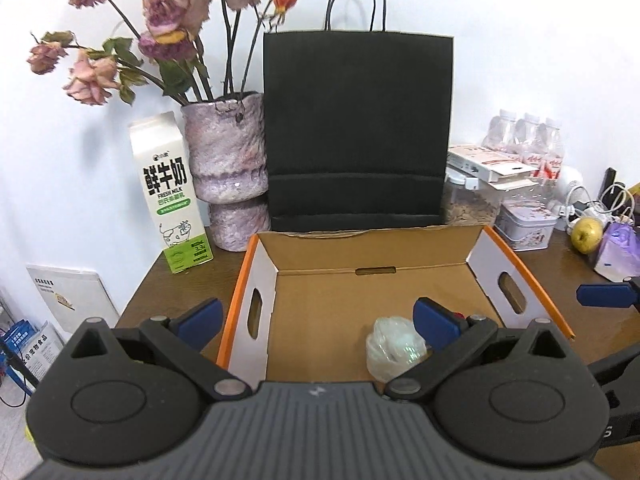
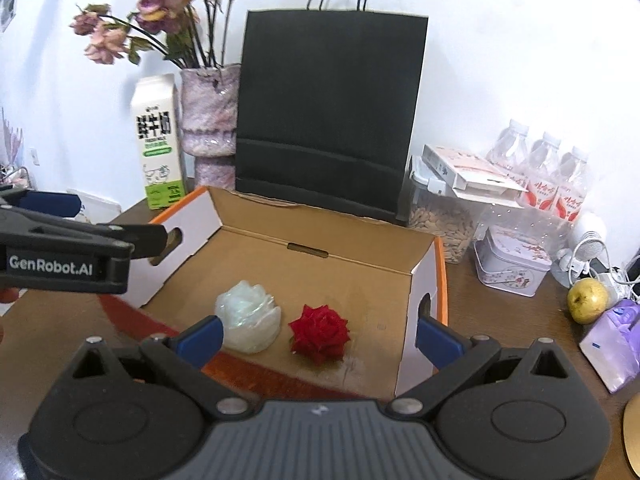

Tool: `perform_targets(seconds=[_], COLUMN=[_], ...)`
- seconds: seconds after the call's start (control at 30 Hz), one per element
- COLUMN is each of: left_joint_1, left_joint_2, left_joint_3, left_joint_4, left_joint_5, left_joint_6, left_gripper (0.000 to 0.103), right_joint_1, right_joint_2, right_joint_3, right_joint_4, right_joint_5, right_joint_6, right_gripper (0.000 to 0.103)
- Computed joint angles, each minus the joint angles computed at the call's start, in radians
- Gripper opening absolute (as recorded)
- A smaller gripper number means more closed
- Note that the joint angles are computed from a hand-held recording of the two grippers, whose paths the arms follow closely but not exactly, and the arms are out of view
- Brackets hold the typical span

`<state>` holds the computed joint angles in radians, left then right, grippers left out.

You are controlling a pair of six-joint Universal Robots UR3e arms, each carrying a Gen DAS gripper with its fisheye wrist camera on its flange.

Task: Organize objects
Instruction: 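Withdraw both tools from the box back toward the remaining objects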

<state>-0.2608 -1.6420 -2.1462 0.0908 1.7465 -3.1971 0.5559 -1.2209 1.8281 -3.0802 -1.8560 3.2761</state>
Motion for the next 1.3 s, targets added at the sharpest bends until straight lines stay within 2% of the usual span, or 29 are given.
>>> perform_targets(seconds=[0.4,0.6,0.8,0.93,1.07,1.2,1.3], left_joint_1=[-0.049,-0.106,-0.225,-0.344,-0.546,-0.792,-0.925], left_joint_2=[0.282,0.410,0.601,0.727,0.734,0.682,0.687], left_joint_3=[-0.230,-0.330,-0.441,-0.497,-0.505,-0.501,-0.494], left_joint_4=[-0.017,-0.014,-0.069,-0.153,-0.224,-0.304,-0.432], left_joint_5=[0.041,0.115,0.216,0.304,0.476,0.691,0.788], left_joint_6=[-0.028,-0.056,-0.109,-0.183,-0.298,-0.473,-0.617], left_gripper=[0.103,0.103,0.103,0.103,0.103,0.103,0.103], right_joint_1=[0.126,0.213,0.336,0.445,0.555,0.656,0.728], right_joint_2=[-0.147,-0.205,-0.251,-0.265,-0.270,-0.264,-0.259], right_joint_3=[0.158,0.235,0.324,0.373,0.406,0.432,0.447], right_joint_4=[-0.035,-0.062,-0.102,-0.119,-0.096,-0.071,-0.031], right_joint_5=[-0.105,-0.190,-0.295,-0.380,-0.464,-0.540,-0.596], right_joint_6=[0.065,0.104,0.171,0.244,0.329,0.413,0.481], right_gripper=[0.103,0.103,0.103,0.103,0.103,0.103,0.103])
